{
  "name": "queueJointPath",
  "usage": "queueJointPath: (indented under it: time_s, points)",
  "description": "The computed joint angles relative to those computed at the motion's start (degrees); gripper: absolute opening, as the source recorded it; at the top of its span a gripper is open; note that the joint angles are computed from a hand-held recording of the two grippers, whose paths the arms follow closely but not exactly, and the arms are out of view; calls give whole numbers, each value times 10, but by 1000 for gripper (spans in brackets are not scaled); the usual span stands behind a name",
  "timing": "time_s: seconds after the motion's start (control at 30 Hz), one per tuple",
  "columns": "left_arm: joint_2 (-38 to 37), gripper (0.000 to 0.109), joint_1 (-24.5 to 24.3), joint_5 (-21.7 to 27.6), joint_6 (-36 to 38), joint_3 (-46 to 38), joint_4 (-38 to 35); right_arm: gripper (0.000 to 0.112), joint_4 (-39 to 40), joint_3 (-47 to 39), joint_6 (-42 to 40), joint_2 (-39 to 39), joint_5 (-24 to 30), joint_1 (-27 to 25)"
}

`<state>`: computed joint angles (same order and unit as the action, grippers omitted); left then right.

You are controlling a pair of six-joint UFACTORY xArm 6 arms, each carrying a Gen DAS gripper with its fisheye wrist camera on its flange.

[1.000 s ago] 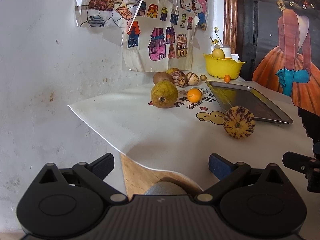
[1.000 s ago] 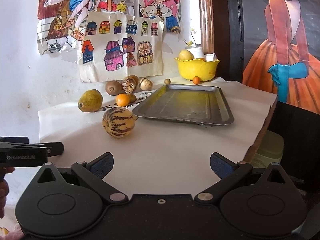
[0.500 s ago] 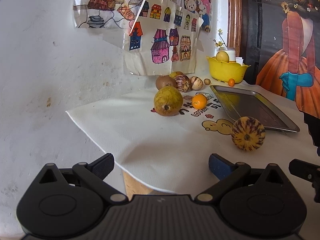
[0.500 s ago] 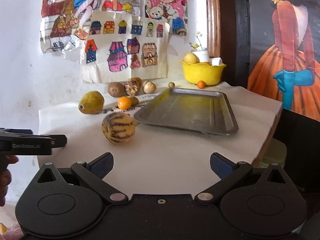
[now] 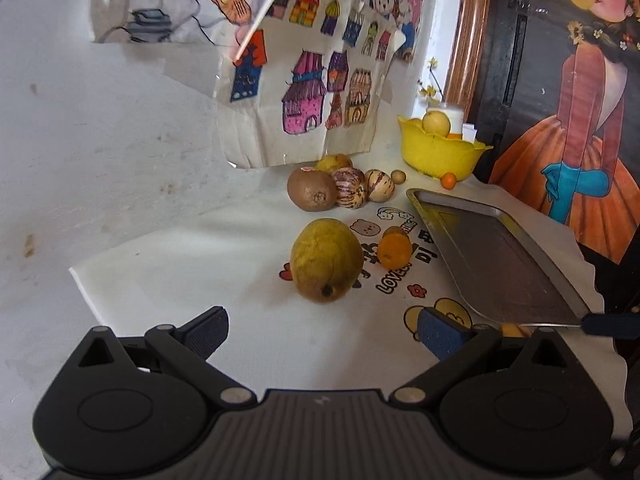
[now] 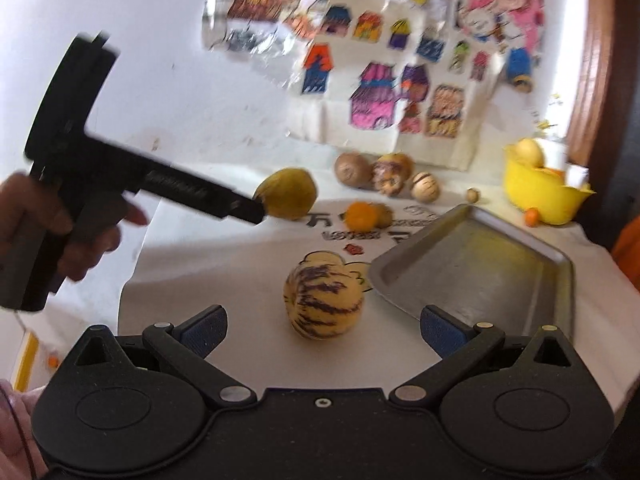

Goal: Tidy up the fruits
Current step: 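Close the left gripper on the green pear while the right gripper grasps a striped pepino melon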

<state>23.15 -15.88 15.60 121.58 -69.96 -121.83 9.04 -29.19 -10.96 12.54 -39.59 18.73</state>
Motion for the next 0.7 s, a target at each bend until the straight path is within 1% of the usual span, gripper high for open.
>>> queueJointPath:
  time_s: [0.07, 0.13, 0.2, 0.23, 0.3, 0.33, 0.43, 0.5, 0.7]
  points:
    - [14, 103, -7, -12, -72, -18, 73, 101, -42, -12, 26, 5, 15, -14]
    - [24, 103, -11, -18, -110, -33, 111, 99, -79, -26, 49, 10, 35, -26]
    - [36, 103, -15, -25, -144, -48, 148, 96, -63, -39, 39, 15, 58, -22]
    - [42, 103, -15, -25, -152, -56, 159, 95, -41, -46, 29, 20, 64, -16]
    - [52, 103, -16, -27, -154, -71, 165, 92, -22, -55, 29, 27, 74, -12]
    - [59, 103, -16, -27, -161, -79, 174, 90, -23, -56, 36, 28, 77, -13]
    - [74, 101, -14, -17, -238, -96, 243, 84, -38, -59, 72, 33, 77, -18]
    - [83, 99, -12, -12, -274, -106, 271, 81, -46, -62, 91, 35, 77, -22]
    - [105, 90, -13, -10, -313, -131, 293, 67, -17, -69, 87, 42, 73, -13]
